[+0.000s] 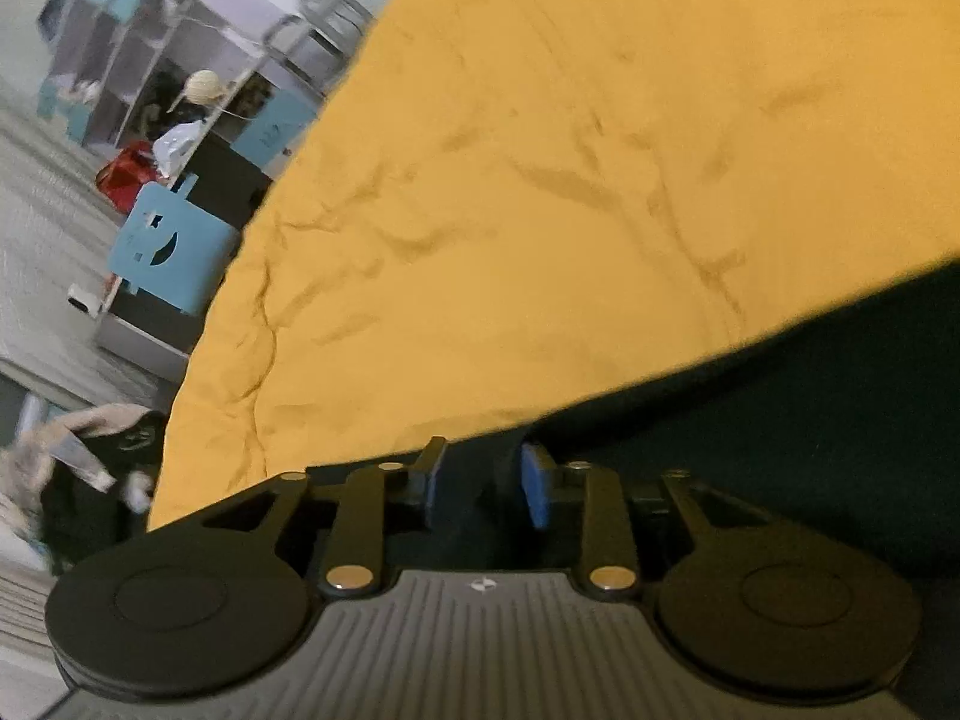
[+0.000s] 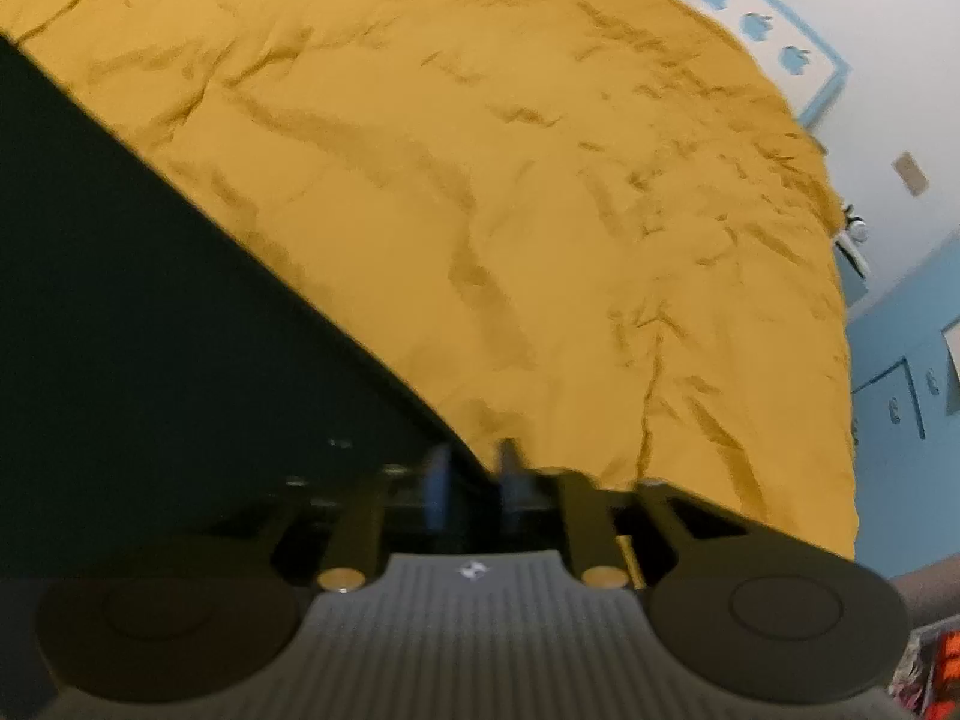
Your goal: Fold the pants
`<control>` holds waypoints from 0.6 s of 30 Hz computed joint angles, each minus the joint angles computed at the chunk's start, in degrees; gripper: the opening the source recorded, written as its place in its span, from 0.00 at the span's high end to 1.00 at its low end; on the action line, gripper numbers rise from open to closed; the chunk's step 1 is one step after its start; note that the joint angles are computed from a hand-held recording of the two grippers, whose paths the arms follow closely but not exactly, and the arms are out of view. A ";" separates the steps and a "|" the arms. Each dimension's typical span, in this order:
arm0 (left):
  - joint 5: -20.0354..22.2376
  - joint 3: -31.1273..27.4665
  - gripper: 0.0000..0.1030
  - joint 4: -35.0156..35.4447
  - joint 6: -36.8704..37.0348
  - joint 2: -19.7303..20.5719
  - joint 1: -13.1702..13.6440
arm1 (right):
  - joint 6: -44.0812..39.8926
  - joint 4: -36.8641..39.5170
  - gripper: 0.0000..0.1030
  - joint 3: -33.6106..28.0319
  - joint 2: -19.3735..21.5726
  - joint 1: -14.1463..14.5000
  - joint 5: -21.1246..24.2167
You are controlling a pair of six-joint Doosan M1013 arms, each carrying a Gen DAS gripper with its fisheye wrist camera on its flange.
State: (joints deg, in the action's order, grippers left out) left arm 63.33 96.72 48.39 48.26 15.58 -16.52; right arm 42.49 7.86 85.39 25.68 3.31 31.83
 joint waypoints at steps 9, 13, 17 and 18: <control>-6.10 7.29 0.63 -5.21 -4.31 -11.39 3.61 | 2.37 7.25 0.58 7.94 -8.01 2.22 2.11; -11.63 12.23 0.53 -8.53 -9.94 -14.75 6.45 | 5.26 9.06 0.58 10.93 -9.59 3.91 1.67; -15.94 15.90 0.48 -12.51 -6.17 -16.34 7.09 | 12.99 6.94 0.58 12.31 -10.37 5.31 0.83; -16.61 16.63 0.48 -12.48 -5.67 -16.51 6.81 | 14.48 6.39 0.58 12.48 -10.47 5.39 0.68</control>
